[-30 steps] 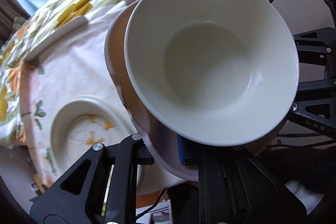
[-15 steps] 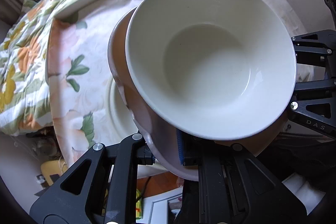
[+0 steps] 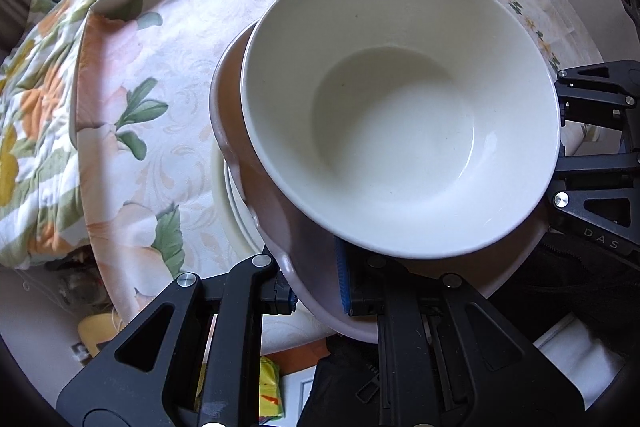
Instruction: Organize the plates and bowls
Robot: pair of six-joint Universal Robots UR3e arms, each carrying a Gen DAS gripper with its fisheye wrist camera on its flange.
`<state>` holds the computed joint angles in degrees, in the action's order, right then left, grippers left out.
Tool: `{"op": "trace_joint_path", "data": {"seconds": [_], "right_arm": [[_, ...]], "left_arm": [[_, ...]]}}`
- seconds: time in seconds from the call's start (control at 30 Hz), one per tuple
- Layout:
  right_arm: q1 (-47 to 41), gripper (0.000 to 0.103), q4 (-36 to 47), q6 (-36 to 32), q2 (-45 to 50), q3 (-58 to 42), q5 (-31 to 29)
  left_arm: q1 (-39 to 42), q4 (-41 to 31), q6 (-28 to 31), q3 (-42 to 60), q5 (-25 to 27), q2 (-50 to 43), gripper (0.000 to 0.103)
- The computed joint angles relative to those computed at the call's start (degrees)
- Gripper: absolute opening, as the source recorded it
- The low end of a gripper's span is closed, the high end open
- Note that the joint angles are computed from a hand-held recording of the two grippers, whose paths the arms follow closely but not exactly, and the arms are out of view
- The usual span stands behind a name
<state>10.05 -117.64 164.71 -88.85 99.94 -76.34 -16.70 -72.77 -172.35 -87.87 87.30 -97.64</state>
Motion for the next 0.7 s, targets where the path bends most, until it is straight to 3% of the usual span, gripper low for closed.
{"op": "trace_joint_path", "data": {"seconds": [0.7], "right_arm": [[-0.88,0.018,5.74,0.23,0.81,-3.56,0.79]], "left_arm": [[-0.23,-2.97,0.01,2.19,0.10,-1.54,0.014]]}}
